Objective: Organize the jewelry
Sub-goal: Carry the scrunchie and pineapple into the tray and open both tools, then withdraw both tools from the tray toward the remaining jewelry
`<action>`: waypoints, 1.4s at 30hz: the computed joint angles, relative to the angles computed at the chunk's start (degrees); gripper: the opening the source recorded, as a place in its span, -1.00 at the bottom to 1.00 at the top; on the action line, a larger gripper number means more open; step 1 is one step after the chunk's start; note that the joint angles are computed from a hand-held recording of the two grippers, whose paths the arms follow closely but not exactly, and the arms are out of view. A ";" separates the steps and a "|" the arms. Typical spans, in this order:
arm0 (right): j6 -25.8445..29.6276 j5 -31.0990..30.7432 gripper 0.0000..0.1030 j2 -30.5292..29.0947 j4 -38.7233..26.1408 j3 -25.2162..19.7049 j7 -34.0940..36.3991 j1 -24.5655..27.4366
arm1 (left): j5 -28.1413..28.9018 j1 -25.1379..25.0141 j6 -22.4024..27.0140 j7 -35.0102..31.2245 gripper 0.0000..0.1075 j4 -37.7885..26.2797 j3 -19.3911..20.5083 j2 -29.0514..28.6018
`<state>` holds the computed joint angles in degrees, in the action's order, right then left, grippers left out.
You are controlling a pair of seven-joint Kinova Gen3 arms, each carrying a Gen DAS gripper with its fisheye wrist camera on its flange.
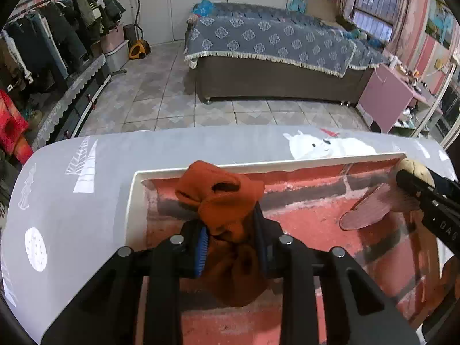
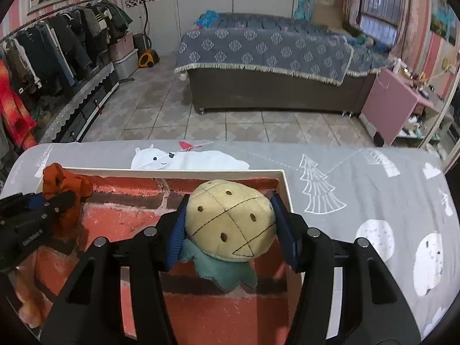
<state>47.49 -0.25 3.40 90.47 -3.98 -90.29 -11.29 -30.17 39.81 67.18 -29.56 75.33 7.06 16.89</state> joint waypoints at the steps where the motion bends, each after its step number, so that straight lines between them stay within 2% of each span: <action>1: 1.07 0.87 0.07 0.76 -0.83 -0.07 -0.64 -0.33 | 0.46 -0.37 0.33 -0.83 -0.47 -0.62 0.12 0.55; 6: 5.33 2.44 0.07 4.07 -3.80 0.07 -1.03 -0.98 | 1.46 -0.96 0.26 -2.83 -0.47 -1.68 -0.18 1.46; 12: 5.89 2.84 0.10 4.35 -3.97 0.14 -1.05 -1.28 | 1.85 -0.76 0.17 -3.99 -0.40 -1.69 -0.81 1.74; 17: 5.43 1.27 0.38 4.12 -3.80 0.37 0.68 -0.27 | 1.11 -0.26 0.80 -3.49 -0.23 -1.51 -0.84 1.28; 21: 4.84 -1.64 0.45 2.19 -2.84 0.56 2.81 1.20 | 0.48 0.04 0.16 -1.05 -0.05 -0.19 -0.67 -0.74; 24: 2.68 -2.87 0.56 -0.54 -0.79 0.87 4.04 2.08 | -2.09 1.43 0.76 1.66 0.10 0.57 -0.05 -2.44; 25: 1.90 -3.72 0.59 -1.61 0.14 1.04 4.67 2.47 | -3.44 2.28 1.80 2.69 0.19 0.39 0.31 -2.77; 27: 0.58 -5.99 0.63 -3.88 1.84 1.53 6.23 3.32 | -6.12 3.89 3.36 5.05 0.21 0.54 0.97 -3.49; 30: -1.17 -5.19 0.64 -7.67 4.50 1.57 5.64 3.64 | -9.85 6.35 6.30 8.64 0.26 0.66 2.40 -4.96; 34: -2.65 -7.06 0.75 -14.16 8.26 3.04 7.87 3.57 | -17.67 11.49 13.12 14.65 0.54 0.06 5.15 -5.89; 37: -3.06 -9.08 0.81 -20.18 11.01 5.00 9.95 3.22 | -21.71 15.12 17.61 17.37 0.55 -0.16 7.28 -6.51; 42: -0.08 -10.69 0.86 -28.41 12.88 7.89 12.44 2.58 | -26.07 20.61 24.34 21.77 0.63 -0.33 10.50 -7.24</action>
<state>47.42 -10.94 -25.01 103.35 3.90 -77.84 -8.71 -56.24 60.42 91.52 -7.79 75.00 17.56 9.65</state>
